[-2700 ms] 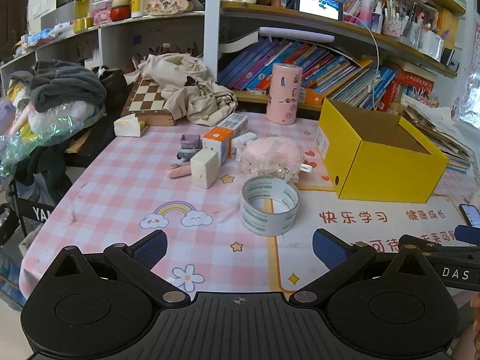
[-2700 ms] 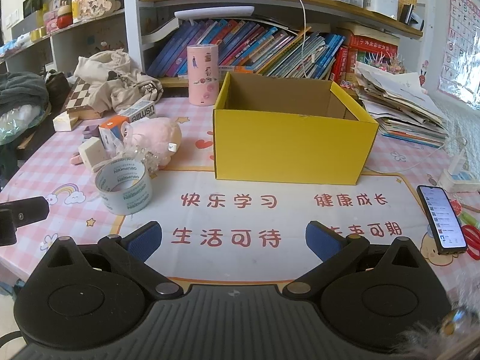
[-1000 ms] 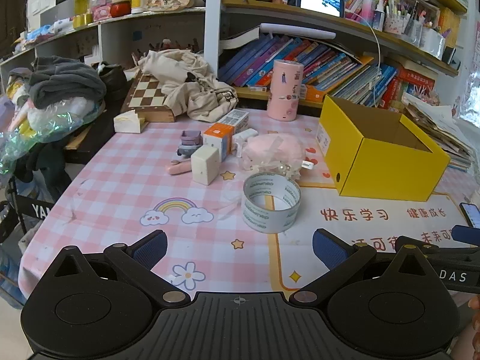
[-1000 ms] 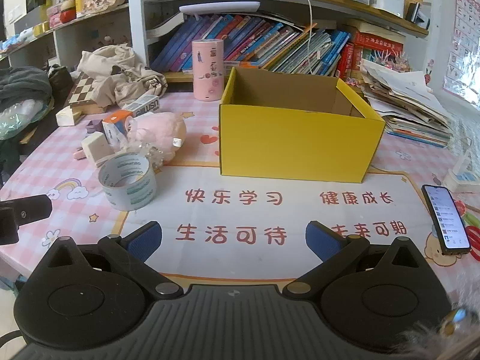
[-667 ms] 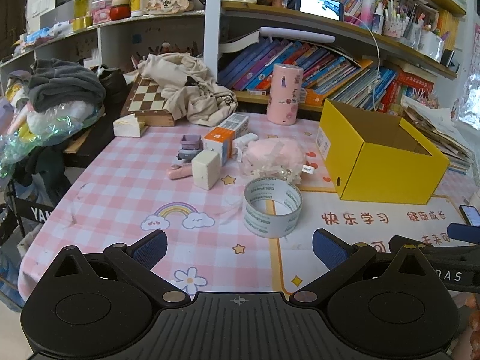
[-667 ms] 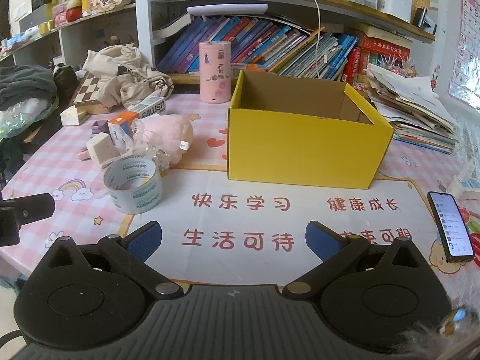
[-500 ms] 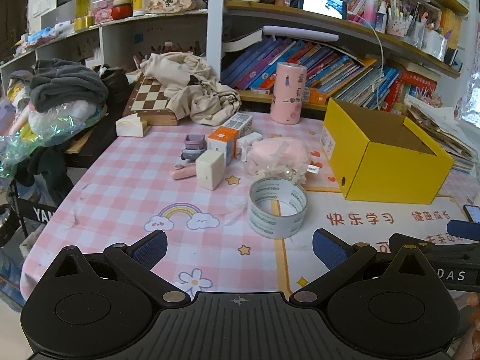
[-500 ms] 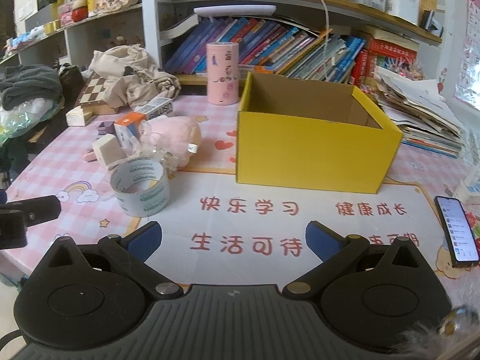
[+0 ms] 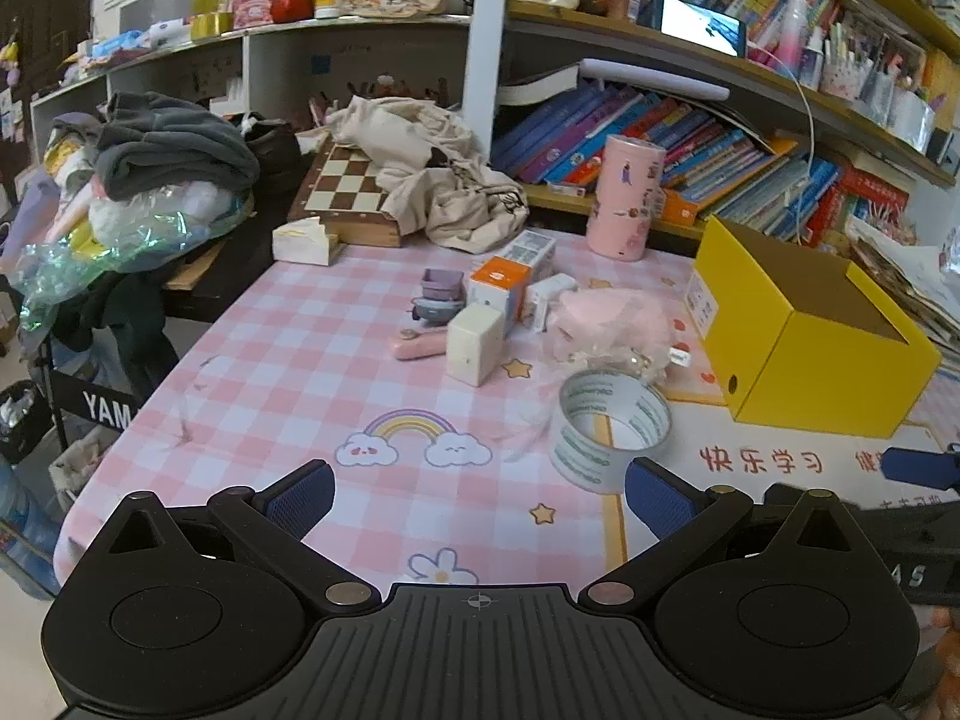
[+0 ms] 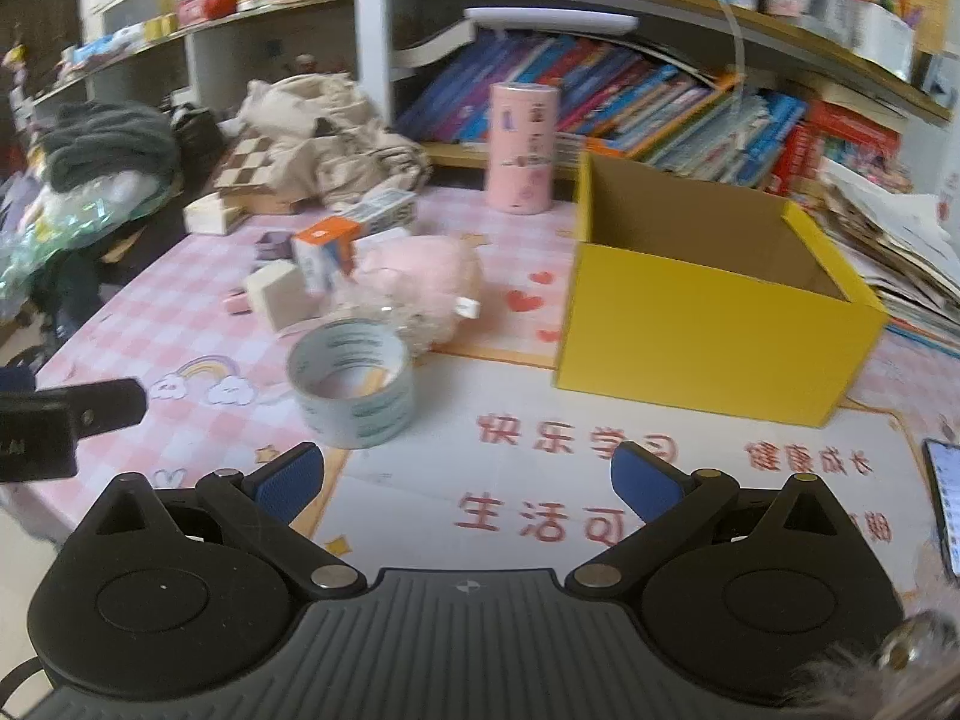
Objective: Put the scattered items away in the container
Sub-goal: 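Move the right tool to the clear tape roll while the left tool approaches the white cube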
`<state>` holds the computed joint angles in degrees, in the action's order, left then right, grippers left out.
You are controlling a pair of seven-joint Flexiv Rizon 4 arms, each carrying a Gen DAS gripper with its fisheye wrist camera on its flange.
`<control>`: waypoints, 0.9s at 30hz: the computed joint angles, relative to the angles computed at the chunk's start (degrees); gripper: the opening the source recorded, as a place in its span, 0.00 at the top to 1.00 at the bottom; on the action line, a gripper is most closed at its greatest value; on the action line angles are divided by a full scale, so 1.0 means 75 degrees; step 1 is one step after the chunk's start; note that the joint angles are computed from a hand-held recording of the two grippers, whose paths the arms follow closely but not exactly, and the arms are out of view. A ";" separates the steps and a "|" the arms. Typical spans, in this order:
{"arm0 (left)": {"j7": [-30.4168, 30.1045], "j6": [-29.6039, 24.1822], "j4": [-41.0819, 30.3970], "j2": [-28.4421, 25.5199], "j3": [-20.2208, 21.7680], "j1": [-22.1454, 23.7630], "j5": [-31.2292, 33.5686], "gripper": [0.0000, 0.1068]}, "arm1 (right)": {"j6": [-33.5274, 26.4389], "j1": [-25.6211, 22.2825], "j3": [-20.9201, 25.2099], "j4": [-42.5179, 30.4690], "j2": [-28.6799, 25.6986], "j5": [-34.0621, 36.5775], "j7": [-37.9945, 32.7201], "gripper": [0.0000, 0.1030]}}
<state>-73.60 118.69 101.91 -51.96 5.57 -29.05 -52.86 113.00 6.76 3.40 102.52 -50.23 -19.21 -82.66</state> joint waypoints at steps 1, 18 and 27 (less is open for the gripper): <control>-0.0001 -0.0025 -0.0018 -0.0007 0.0003 0.0012 -0.0003 0.04 | -0.0043 -0.0108 0.0131 -0.0039 -0.0022 -0.0163 -0.0036 0.00; -0.0595 -0.1165 -0.0812 -0.0535 0.1001 -0.0339 0.0049 0.04 | -0.1905 -0.1435 0.2091 -0.1545 -0.0937 -0.1678 -0.0783 0.00; -0.1524 -0.2566 -0.1852 -0.1262 0.2270 -0.0733 0.0159 0.04 | -0.3549 -0.1980 0.3564 -0.2956 -0.1841 -0.1527 -0.2352 0.00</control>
<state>-85.03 99.44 88.02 -61.43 22.59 -34.55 -51.66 86.38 -8.09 30.12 80.35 -64.04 -30.67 -100.31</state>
